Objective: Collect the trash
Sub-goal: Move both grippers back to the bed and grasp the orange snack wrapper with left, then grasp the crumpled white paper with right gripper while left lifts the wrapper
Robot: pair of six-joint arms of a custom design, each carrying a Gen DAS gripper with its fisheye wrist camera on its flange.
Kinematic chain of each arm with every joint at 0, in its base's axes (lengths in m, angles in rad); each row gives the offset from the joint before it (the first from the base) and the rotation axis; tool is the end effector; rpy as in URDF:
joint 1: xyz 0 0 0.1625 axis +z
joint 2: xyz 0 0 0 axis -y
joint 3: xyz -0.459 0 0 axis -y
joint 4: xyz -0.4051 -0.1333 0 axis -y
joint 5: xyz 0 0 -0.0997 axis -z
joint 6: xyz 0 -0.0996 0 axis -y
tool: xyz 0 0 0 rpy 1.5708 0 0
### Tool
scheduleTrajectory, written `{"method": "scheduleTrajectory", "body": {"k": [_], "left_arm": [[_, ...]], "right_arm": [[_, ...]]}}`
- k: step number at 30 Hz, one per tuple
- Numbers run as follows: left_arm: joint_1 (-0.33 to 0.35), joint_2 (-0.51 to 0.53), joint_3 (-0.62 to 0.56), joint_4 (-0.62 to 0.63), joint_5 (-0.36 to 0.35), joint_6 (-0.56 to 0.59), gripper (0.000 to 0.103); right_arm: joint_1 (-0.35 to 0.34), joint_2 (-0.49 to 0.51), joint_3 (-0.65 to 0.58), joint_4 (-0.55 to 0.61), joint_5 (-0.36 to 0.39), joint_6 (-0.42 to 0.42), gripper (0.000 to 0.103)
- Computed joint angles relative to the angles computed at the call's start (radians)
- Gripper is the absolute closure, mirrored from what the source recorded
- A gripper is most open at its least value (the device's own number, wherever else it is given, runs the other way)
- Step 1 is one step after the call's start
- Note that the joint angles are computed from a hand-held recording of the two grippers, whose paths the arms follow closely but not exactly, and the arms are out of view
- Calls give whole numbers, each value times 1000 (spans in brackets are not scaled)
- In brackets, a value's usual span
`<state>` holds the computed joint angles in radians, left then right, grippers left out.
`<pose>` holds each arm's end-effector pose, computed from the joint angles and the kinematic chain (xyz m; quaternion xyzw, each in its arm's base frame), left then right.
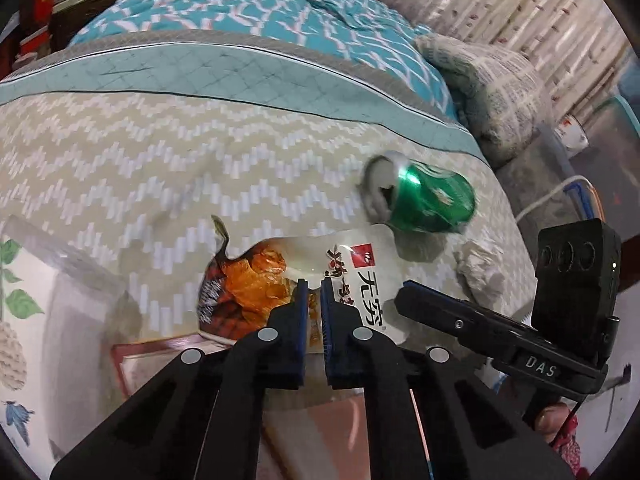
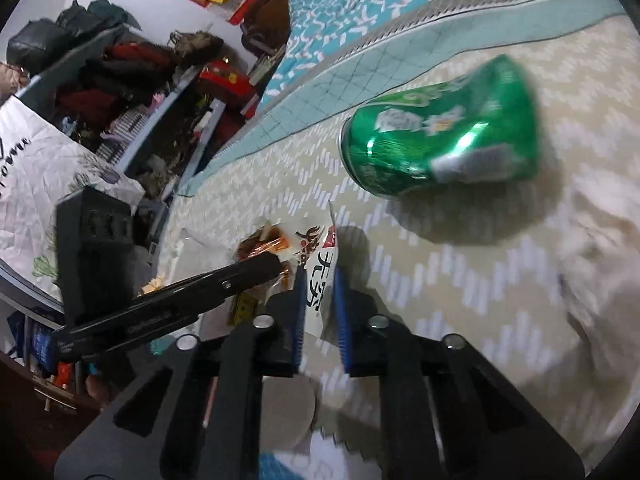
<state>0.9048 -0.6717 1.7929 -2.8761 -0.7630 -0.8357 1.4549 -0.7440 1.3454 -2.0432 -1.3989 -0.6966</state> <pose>-0.2377 -0.6348 0.0339 -0.1136 0.9093 -0.3288 0.2284 0.0617 -0.7703 0.1340 -0.2793 0.9542 0.0251 0.1041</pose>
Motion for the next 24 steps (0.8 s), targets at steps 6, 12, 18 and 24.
{"method": "scheduleTrajectory", "body": {"k": [6,12,18,24], "left_arm": [[-11,88,-137,94,-81,101,99],[-37,205,-296,188,-153,213,99],[-64,244,-316,200,-211,240,75],[-77,207,-245,125,-179,163,61]], "right_arm": [[-41,-114,99,-46,37,-55,89],[-120,-228,167,-58,52,-61,89],[-211,-296,188,23,64,-63,85],[-246,-297,167,-62,85,1,85]]}}
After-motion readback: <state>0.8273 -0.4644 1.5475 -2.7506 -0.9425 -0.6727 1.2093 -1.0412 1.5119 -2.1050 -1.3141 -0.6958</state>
